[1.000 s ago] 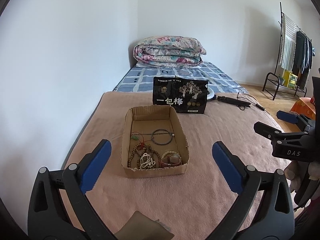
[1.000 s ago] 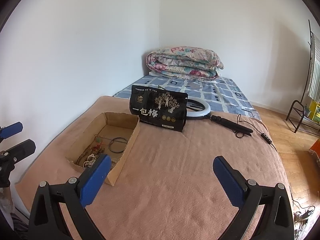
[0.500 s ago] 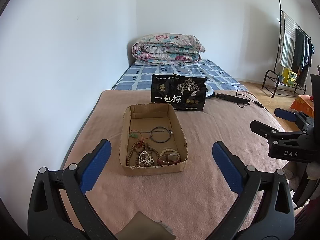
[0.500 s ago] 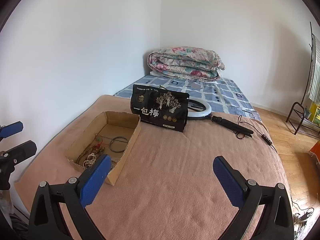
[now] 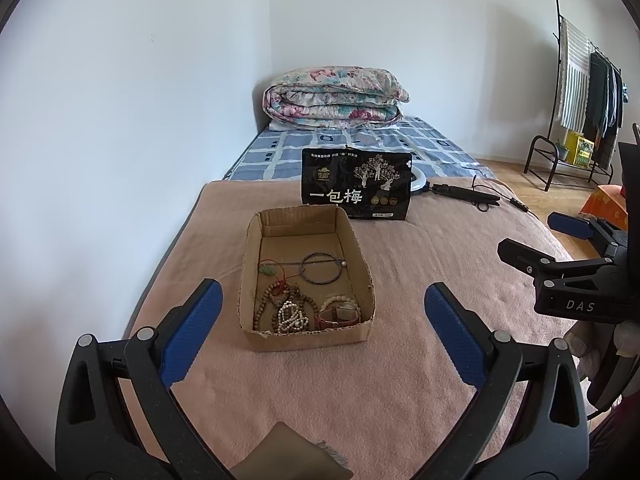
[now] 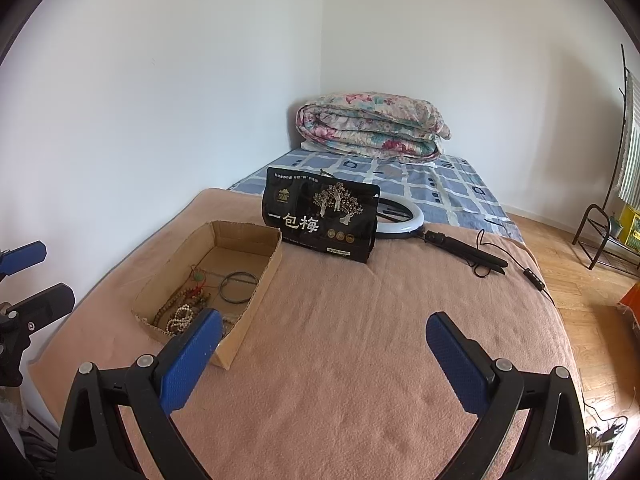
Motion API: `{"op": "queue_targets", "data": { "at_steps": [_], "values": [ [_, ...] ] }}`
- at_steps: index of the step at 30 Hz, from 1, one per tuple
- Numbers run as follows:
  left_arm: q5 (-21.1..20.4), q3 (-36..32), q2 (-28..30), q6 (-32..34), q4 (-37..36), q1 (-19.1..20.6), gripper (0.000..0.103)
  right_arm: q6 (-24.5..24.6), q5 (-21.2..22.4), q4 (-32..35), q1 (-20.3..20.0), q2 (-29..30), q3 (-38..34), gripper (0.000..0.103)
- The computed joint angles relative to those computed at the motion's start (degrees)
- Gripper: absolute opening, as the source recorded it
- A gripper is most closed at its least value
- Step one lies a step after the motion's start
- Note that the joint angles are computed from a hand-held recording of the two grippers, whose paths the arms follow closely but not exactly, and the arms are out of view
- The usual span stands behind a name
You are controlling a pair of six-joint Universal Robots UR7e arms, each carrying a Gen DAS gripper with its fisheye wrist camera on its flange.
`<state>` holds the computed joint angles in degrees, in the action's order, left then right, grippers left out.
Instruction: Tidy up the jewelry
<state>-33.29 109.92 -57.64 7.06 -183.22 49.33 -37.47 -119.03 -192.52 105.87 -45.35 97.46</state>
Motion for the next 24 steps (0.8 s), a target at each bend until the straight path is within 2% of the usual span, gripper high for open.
{"op": "queue_targets", "data": {
  "at_steps": [17, 24],
  "values": [
    [-0.2, 0.4, -0.4, -1.2, 1.1, 0.1, 0.103, -0.7, -0.2, 0.1, 0.1, 0.2, 0.1, 0.103],
    [0.6, 0.4, 0.5, 1.2, -2.1, 0.3, 0.103, -0.3, -0.4, -0.1, 0.2, 0.4, 0.0, 0.103]
  ]
}}
